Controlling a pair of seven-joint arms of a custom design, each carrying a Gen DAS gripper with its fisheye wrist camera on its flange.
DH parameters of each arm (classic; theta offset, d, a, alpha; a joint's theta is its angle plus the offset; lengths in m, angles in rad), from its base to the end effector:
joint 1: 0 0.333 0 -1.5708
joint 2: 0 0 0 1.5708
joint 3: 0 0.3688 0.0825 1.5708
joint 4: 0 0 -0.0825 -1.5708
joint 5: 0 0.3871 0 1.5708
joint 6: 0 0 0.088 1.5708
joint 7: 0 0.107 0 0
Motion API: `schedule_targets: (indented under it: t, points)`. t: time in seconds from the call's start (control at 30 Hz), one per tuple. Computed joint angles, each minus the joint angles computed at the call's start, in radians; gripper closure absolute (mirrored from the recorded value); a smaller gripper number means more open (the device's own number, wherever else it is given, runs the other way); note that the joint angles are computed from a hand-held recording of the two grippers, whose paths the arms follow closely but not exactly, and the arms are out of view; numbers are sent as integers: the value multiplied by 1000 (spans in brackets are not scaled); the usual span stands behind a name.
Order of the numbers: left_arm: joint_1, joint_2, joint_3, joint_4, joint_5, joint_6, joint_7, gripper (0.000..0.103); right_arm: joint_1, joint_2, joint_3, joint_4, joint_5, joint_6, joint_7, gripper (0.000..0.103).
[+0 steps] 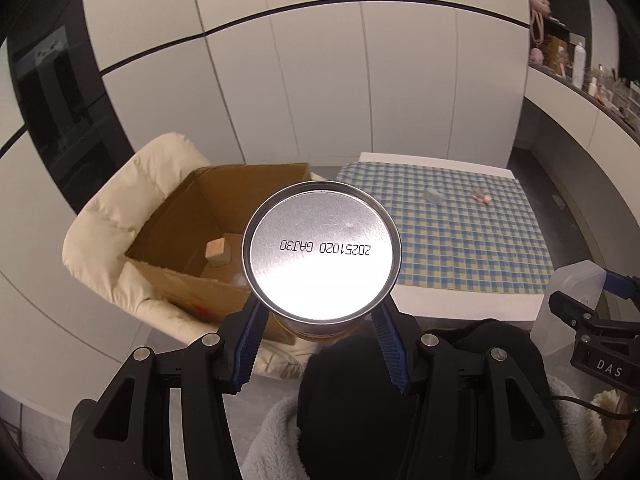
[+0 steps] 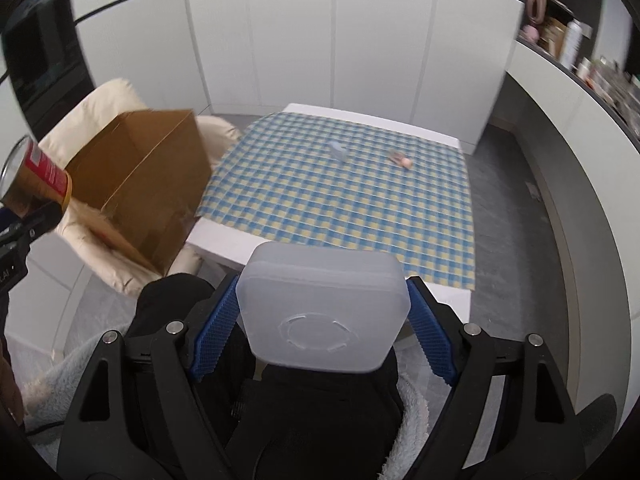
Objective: Organize objects
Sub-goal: 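Move both tools over the cardboard box on the armchair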
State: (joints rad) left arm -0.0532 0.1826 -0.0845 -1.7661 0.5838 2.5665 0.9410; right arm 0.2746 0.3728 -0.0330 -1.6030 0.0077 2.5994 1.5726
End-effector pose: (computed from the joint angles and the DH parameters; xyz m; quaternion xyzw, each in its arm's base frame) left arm 0.6640 -0.0960 0.5764 -0.6921 0.6235 -0.1850 0.3130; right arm 0.7111 0.1793 0.5344 -0.7489 0.5874 -0.1910 0.2402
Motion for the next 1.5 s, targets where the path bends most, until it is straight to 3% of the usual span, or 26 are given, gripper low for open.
schedule_targets:
  t: [0.23, 0.77, 1.0, 1.5]
  points:
    - [21, -16, 17, -22, -7, -35, -35, 50, 7, 47, 45, 60, 51, -21, -88, 20]
    - [103, -58, 40, -99, -16, -80, -120, 50, 85, 184, 80, 263, 90, -131, -233, 19]
    - [122, -44, 43, -90, -43, -77, -121, 50, 110, 215, 72, 312, 82, -141, -257, 19]
    - [150, 44, 50, -4, -128, -59, -51, 50, 146, 342, 61, 526, 60, -250, -252, 20]
